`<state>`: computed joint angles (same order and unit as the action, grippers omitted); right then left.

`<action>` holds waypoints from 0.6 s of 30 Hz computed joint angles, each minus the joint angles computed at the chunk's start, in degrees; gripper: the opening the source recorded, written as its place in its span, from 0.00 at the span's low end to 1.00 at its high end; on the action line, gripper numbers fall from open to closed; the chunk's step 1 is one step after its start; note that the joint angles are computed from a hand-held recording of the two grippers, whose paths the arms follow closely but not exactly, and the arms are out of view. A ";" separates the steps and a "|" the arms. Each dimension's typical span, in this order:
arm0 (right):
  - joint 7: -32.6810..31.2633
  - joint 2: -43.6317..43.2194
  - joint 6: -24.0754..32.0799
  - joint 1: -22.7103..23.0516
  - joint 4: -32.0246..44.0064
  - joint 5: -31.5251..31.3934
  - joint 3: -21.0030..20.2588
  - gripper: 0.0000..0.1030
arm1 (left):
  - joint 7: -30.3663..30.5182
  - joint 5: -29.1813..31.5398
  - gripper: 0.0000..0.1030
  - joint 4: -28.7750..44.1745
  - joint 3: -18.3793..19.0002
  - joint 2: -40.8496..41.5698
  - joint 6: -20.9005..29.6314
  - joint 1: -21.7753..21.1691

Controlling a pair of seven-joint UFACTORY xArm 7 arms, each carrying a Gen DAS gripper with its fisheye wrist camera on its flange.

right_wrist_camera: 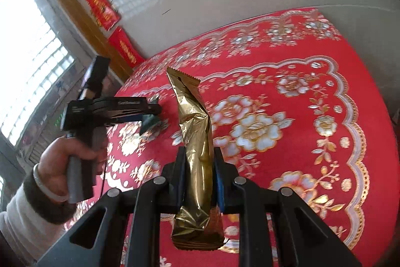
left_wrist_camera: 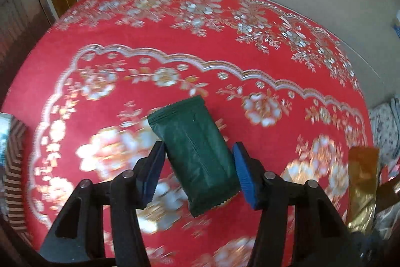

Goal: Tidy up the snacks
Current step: 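Carry the green packet and gold bar over the tray and open both tools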

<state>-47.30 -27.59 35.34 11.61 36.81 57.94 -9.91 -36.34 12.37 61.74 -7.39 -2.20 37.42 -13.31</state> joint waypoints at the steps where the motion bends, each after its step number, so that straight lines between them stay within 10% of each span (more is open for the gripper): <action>1: 0.26 -0.42 -0.25 0.10 -0.28 -0.49 0.72 0.20 | 0.62 0.42 0.55 -1.31 0.10 -1.20 -0.53 0.07; 18: 10.91 -7.17 -10.73 13.81 -5.98 -6.12 6.58 0.20 | 5.37 2.09 0.56 -27.05 -3.82 -30.34 -4.77 5.72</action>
